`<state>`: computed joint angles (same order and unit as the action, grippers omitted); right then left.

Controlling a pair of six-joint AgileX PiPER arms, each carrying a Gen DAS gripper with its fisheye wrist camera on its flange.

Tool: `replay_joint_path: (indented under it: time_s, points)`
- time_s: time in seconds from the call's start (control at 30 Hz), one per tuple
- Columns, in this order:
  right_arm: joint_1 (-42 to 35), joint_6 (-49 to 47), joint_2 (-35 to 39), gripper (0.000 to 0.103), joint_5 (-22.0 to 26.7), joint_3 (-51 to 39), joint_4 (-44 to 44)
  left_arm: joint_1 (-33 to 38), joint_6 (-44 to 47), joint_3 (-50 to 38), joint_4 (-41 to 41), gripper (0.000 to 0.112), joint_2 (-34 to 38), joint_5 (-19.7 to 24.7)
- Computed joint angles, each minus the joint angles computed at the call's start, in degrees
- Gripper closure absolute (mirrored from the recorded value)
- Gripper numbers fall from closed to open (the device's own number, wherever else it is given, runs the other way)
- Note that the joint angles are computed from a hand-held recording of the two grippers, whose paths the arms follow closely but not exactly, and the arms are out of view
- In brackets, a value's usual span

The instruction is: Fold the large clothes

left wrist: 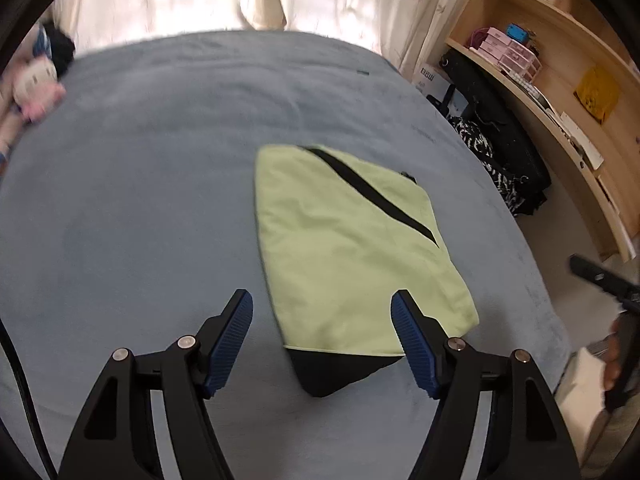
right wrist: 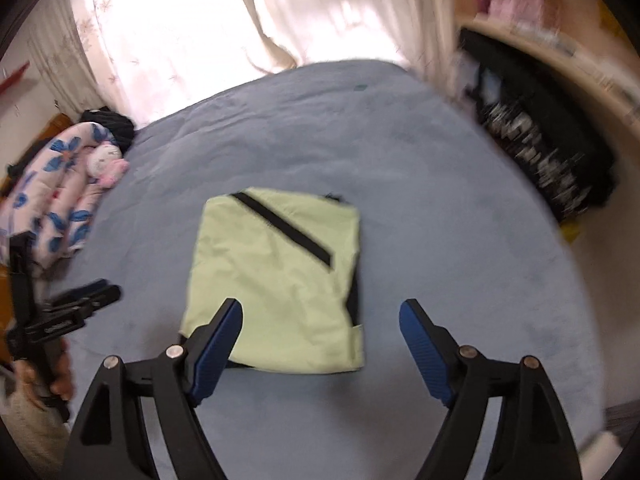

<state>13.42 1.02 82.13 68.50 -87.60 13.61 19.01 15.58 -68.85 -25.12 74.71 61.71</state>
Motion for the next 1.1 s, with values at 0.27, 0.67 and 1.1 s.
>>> replay_joint_path:
  time_s: [0.27, 0.67, 1.1]
  points:
    - [-6.8, -9.5, 16.0, 0.022, -3.9, 4.1, 15.5, 3.3, 10.5, 4.4, -14.0, 0.040, 13.3, -1.1]
    - [-9.1, -17.5, 33.5, 0.022, -3.8, -2.7, 24.4, 3.2, 18.0, 5.3, -22.5, 0.033, 26.9, -9.1]
    - [-5.5, -29.1, 42.2, 0.025, -3.8, -8.8, 35.0, 1.6, 22.3, 1.4, -25.5, 0.024, 33.8, -9.5]
